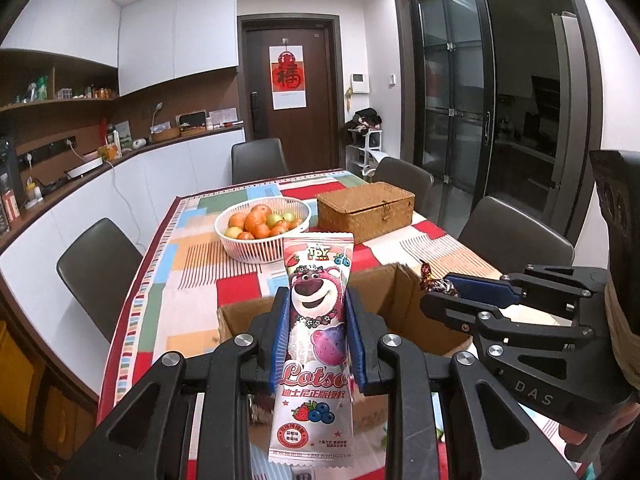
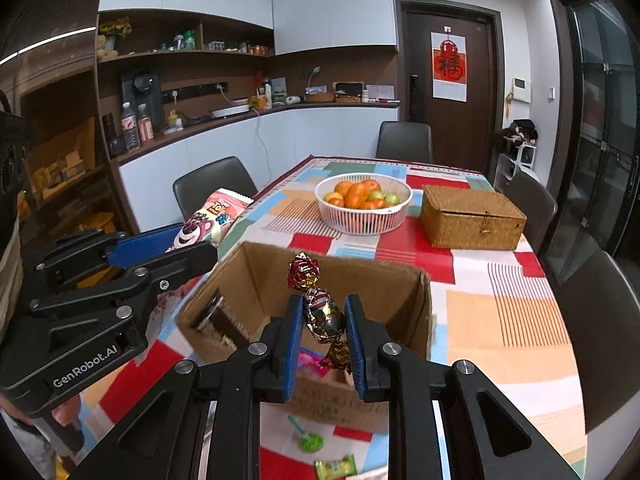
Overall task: Organize snacks
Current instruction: 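Carry both snacks over the box and open both tools to drop them, then move both tools back to the snacks beside the box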
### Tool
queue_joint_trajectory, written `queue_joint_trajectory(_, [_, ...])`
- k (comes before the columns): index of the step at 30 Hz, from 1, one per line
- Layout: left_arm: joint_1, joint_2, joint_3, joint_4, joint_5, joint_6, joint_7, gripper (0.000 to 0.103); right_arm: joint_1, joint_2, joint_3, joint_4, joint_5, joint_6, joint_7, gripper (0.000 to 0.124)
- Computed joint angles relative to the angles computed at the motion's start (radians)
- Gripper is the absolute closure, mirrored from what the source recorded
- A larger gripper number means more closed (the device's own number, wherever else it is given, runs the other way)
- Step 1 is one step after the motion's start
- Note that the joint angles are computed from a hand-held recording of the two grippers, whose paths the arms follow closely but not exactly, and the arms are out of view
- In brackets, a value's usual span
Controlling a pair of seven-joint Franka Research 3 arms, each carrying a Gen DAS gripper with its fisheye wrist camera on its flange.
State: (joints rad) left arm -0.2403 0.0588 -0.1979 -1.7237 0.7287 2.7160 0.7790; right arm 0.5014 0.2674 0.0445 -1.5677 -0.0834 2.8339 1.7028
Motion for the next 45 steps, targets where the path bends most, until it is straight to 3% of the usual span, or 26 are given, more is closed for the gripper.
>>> queue_joint_trajectory(14, [0.002,0.168,0.015,0.164,-0.232,-0.059,0.195,0.076,-0.015,0.174,0.0,0.262,0.07,-0.162,-0.043,0.101])
queue_joint_trajectory(21, [-0.02,0.213,0.031,0.199,-0.249,-0.113,0.21,0.074,-0.009,0.229,-0.015,0.318,0.083,-0.216,-0.029,0.101])
queue_joint_trajectory(24, [-0.04,0.218,0.044,0.21,-0.215,-0.154,0.187,0.054,-0.006,0.24,-0.02,0.327,0.082,-0.226,-0.019,0.097])
queue_joint_trajectory(26, [-0.058,0.198,0.062,0.191,-0.149,-0.158,0.124,0.043,0.001,0.244,-0.032,0.336,0.071,-0.249,0.003,0.081])
queue_joint_trajectory(31, [-0.053,0.121,0.05,0.108,-0.087,-0.146,0.081,0.041,0.008,0.195,-0.044,0.257,0.043,-0.208,0.053,0.079])
queue_joint_trajectory(39, [-0.023,-0.023,0.012,-0.052,-0.011,-0.109,-0.01,0.039,0.032,0.051,-0.054,0.041,-0.052,-0.074,0.115,0.079])
queue_joint_trajectory(45, [0.004,-0.131,-0.029,-0.164,0.072,-0.102,-0.086,0.034,0.023,-0.047,-0.026,-0.097,-0.087,-0.001,0.142,0.073])
